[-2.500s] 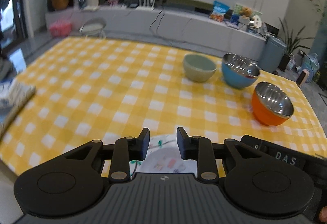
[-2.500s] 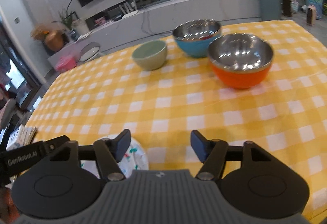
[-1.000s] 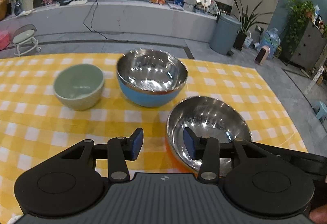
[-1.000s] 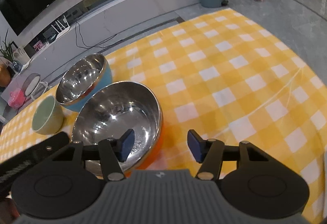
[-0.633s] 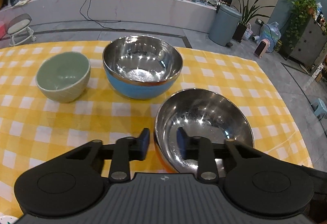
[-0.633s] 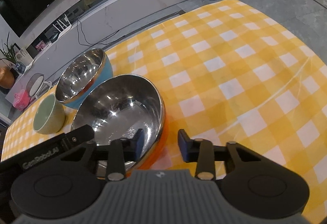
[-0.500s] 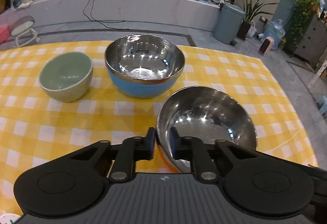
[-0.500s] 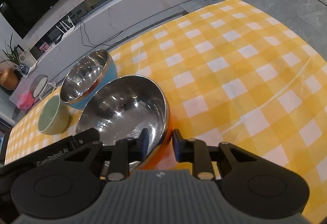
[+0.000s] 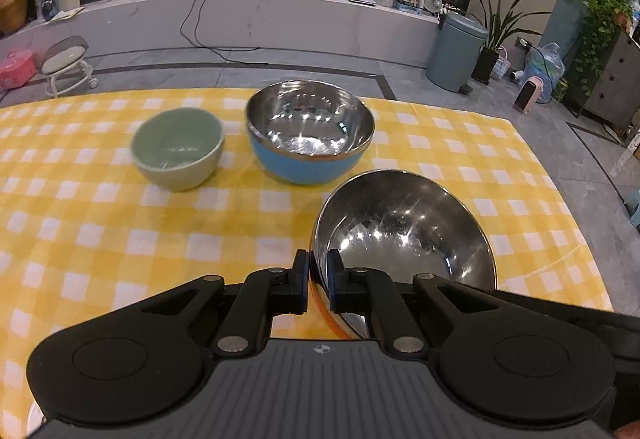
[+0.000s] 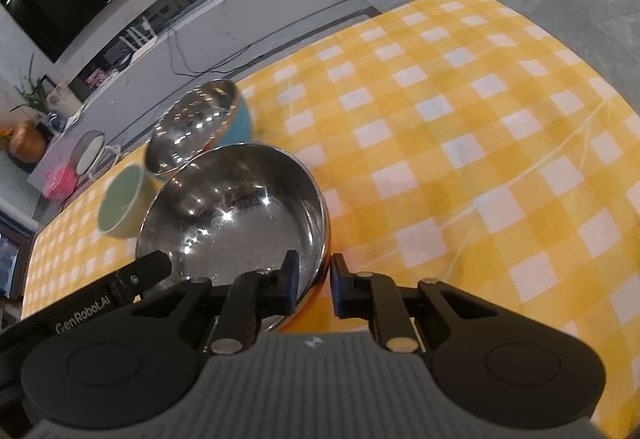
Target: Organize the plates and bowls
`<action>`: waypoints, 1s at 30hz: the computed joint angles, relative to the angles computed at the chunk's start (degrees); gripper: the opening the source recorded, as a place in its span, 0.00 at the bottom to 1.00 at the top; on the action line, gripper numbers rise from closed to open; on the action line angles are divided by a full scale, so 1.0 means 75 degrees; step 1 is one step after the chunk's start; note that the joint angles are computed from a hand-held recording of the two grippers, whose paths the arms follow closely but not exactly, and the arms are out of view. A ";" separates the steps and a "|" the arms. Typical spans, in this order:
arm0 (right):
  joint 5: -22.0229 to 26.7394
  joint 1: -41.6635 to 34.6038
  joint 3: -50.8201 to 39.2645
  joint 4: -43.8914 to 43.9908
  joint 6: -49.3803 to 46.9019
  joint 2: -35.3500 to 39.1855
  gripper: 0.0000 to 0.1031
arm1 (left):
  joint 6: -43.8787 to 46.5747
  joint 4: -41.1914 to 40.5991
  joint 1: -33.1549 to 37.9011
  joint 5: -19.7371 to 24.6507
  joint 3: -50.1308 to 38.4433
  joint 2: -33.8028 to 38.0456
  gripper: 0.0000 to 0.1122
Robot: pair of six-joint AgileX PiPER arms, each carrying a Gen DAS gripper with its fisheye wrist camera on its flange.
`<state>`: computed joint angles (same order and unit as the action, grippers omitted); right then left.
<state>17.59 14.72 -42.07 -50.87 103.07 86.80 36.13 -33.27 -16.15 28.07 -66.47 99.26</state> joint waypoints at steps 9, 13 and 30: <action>0.0179 0.0796 0.0671 0.1613 -0.1632 -0.1037 0.14 | 0.0020 0.0031 0.0589 0.0582 0.0951 -0.1147 0.08; 0.0233 0.1189 0.0903 0.1882 -0.1768 -0.1385 0.14 | 0.0274 -0.0220 0.0969 0.0706 0.1413 -0.1579 0.08; 0.0411 0.2279 0.1579 0.2270 -0.1223 -0.1901 0.12 | 0.1316 -0.0889 0.2197 0.1521 0.2515 -0.2201 0.09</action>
<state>20.67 31.81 -30.22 -33.84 93.89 72.55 46.00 -39.94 0.32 39.47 -47.60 82.75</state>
